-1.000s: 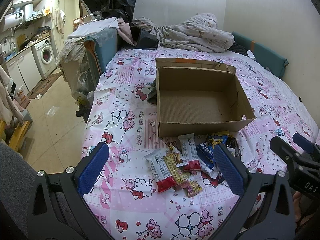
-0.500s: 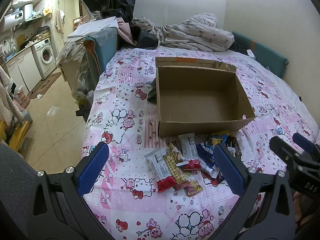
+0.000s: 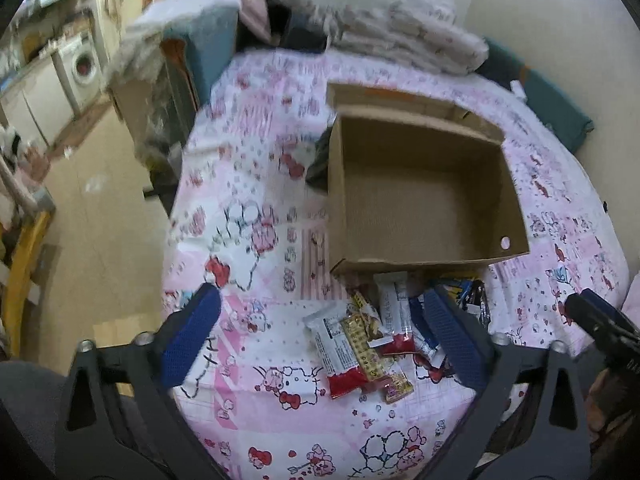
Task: Organize snacks
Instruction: 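Grasp the white-red snack bar with the left gripper while the right grasps the blue chip bag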
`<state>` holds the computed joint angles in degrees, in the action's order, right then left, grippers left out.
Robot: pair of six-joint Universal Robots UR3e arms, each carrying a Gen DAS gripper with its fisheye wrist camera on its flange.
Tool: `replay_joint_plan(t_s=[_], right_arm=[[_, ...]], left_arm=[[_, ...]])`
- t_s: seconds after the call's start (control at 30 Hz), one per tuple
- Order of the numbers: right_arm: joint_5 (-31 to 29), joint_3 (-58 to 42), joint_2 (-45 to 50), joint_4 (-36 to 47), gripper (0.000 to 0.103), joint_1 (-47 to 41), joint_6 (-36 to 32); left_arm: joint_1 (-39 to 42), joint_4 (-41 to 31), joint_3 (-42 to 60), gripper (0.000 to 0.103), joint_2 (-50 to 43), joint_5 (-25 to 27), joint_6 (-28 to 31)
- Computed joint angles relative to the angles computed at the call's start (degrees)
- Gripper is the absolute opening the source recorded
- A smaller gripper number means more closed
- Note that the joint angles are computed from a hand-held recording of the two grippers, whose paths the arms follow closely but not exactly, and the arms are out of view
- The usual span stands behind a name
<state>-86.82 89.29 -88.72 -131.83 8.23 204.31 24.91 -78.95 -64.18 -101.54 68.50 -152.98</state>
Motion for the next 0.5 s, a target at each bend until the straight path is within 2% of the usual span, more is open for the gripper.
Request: replay_joint_plan(t_s=[0.07, 0.17, 0.23, 0.37, 0.5], right_arm=[[1.12, -0.74, 1.10, 0.96, 0.103, -1.88, -0.02], [2.70, 0.07, 1.65, 1.11, 0.103, -4.19, 0.59], [4.35, 2.14, 1.47, 0.47, 0.103, -5.62, 1.70], [9.40, 5.92, 0.47, -0.47, 0.103, -8.51, 4.37], [9.83, 6.15, 0.35, -0.67, 0.103, -8.90, 4.43]], left_arm=[[-0.85, -5.44, 5.72, 0.083, -5.26, 1.99, -2.58], [-1.67, -9.33, 7.76, 0.067, -10.03, 4.78, -7.62], [-2.36, -11.14, 7.98, 0.050, -12.66, 6.34, -10.88], [-3.74, -13.24, 6.61, 0.049, -15.88, 7.83, -15.66], [-5.31, -11.46, 4.61, 0.049, -17.07, 9.01, -16.72]])
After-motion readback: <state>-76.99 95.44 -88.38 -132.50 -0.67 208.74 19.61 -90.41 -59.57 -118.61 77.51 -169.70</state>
